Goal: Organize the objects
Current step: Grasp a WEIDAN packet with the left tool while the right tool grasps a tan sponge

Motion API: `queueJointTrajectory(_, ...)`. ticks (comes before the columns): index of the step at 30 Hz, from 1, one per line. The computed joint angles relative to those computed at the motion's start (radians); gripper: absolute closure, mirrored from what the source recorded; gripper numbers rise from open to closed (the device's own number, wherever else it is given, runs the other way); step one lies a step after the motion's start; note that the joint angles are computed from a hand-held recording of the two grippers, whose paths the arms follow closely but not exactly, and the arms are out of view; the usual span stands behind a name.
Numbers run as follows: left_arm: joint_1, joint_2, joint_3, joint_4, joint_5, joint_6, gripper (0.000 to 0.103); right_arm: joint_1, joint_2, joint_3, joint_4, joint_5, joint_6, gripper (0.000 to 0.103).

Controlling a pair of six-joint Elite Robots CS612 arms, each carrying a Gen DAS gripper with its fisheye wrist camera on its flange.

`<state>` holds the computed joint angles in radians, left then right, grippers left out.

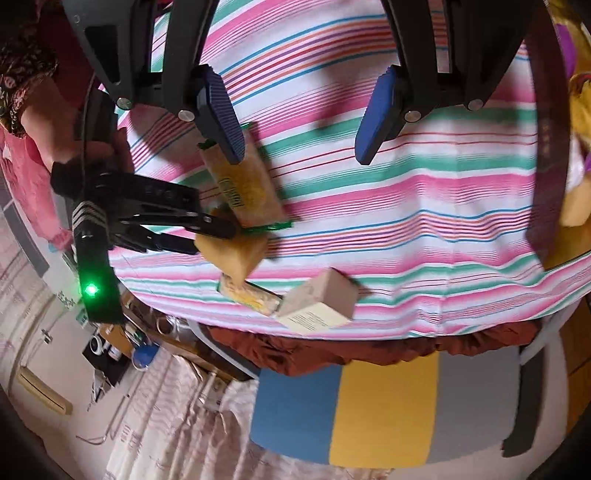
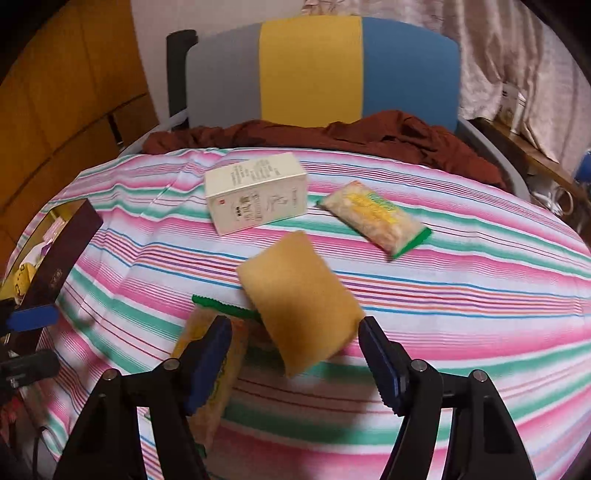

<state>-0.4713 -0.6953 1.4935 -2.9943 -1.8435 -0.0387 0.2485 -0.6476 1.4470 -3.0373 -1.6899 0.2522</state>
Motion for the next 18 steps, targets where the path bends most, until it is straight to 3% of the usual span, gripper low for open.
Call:
queueJointTrajectory(2,-0.008,0.008,-0.018,0.027,-0.01,0.01,0.04,0.006,0.007,-0.006,0.003,-0.03,-0.02,0.046)
queueJointTrajectory(3,-0.012,0.012,-0.026,0.04,-0.015,0.013,0.04,0.008,0.005,-0.008,0.015,-0.045,-0.02,0.057)
queueJointTrajectory(6,-0.024,0.023,-0.056,0.094,-0.026,0.027,0.04,-0.007,-0.012,0.013,0.012,-0.01,0.044,0.06)
queueJointTrajectory(12,-0.061,0.057,-0.132,0.234,-0.025,0.103,0.032,-0.006,-0.045,0.048,-0.011,-0.112,0.093,0.06)
queueJointTrajectory(18,-0.082,0.074,-0.15,0.256,0.032,0.119,0.031,-0.009,-0.054,0.061,-0.022,-0.131,0.12,0.06)
